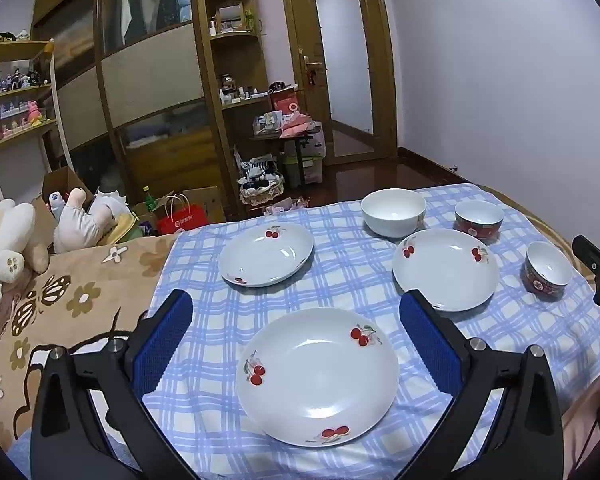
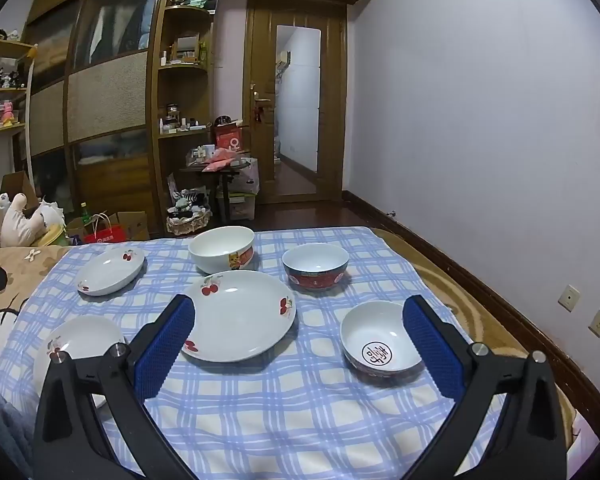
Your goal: Organize plates and bowls
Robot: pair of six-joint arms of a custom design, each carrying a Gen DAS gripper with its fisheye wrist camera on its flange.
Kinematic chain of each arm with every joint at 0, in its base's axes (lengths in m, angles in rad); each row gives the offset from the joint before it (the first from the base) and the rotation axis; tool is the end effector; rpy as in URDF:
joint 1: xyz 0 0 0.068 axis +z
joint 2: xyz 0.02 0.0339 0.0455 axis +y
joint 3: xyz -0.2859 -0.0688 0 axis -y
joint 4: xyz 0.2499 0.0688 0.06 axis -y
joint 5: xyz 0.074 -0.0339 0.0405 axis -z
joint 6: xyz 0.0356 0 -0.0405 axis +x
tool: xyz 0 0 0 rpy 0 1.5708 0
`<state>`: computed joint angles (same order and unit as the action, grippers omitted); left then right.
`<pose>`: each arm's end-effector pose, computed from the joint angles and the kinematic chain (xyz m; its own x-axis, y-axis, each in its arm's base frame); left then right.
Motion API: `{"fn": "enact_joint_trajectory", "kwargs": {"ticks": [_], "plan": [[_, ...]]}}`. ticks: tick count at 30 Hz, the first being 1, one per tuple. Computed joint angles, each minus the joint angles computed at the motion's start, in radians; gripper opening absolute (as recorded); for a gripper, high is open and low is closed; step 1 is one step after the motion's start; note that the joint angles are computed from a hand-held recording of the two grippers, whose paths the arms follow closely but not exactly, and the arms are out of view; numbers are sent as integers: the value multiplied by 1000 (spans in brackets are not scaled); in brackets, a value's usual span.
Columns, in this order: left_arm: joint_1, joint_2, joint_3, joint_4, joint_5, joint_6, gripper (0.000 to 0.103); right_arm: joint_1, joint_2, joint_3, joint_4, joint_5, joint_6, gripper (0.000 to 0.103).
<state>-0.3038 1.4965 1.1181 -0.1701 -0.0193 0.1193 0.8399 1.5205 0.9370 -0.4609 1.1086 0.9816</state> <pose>0.3310 -0.1031 0.3049 -0.4603 0.2690 -0.8460 0.3406 0.9336 0.1115 0.2189 0.1964 0.2337 -0.3472 0.1681 -0.9226 0.4622 0.8867 -0.0123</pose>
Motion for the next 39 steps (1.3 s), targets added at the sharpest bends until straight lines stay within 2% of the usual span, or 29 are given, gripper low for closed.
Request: {"fn": "enact_joint_trajectory", "kwargs": {"ticks": [8,9,39], "plan": [[-26,2,16,-10,-29,8,102,1,-4,-4,4,0,0,103],[-9,-10,-7,11,-6,12,102,-2,2,1,-2,-1,2,103],[-14,5,8,-5,2,8,102,-8,-8,-12,1,-9,3,103]]}}
